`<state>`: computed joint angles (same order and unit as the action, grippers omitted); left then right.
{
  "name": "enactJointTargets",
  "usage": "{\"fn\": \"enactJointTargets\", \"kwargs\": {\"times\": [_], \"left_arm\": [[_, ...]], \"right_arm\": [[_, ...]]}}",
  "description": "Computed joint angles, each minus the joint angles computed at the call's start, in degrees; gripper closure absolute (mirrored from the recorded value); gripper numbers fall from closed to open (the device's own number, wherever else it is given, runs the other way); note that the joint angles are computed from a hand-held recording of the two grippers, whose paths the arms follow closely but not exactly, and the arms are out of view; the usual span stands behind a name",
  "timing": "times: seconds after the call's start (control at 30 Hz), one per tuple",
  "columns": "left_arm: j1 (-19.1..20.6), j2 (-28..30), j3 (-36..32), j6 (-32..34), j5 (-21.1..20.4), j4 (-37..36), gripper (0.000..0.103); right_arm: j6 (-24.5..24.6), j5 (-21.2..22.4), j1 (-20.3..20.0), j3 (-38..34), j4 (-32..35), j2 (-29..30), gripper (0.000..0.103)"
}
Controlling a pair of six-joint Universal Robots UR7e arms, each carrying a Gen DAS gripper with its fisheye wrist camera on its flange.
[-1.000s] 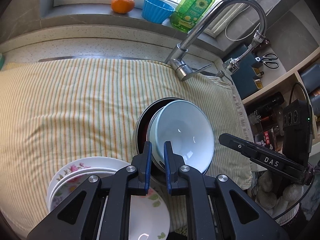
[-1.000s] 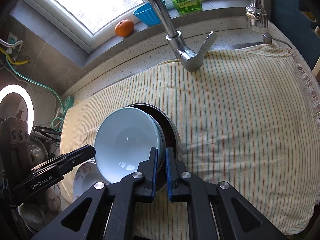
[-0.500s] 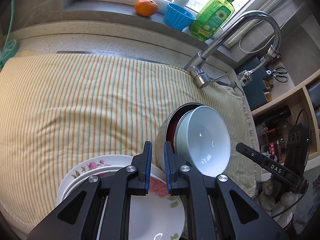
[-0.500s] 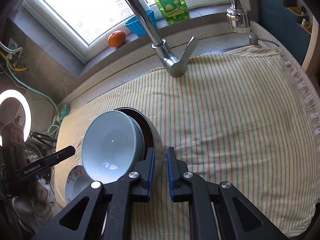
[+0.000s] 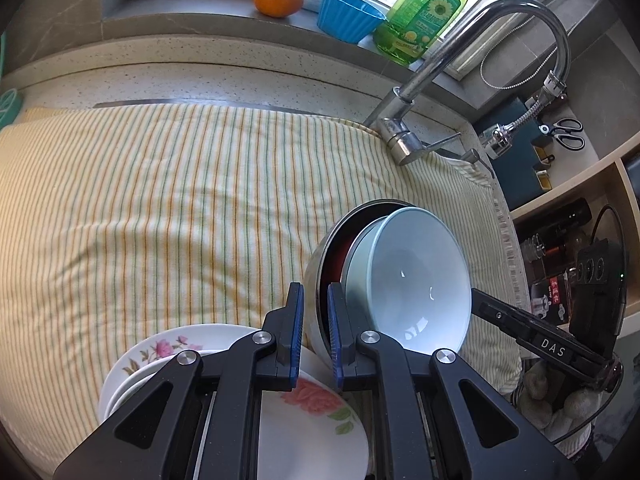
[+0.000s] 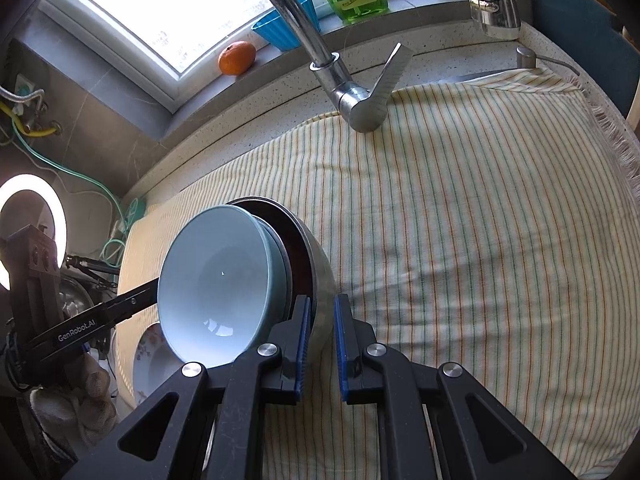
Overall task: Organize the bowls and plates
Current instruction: 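Grip the nested bowl stack rim with both grippers and carry it toward the plates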
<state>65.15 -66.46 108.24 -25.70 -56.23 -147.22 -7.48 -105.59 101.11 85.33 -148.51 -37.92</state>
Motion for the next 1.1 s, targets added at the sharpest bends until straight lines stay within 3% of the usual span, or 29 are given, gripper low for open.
{"fn": "enactJointTargets", "kwargs": {"times": [0.6, 1.1], "left_arm": [[0.4, 2.0, -1.5, -0.4, 0.5, 2.2, 0.096], [-1.1, 2.5, -1.1, -1.4, 3.6, 1.3, 0.096]], "right_arm": [[-0.7, 0.2, -0.1, -2.1, 4.0, 1.6, 0.092], [-1.8, -1.8, 0.6, -4.1, 6.2, 2.1, 0.092]]}}
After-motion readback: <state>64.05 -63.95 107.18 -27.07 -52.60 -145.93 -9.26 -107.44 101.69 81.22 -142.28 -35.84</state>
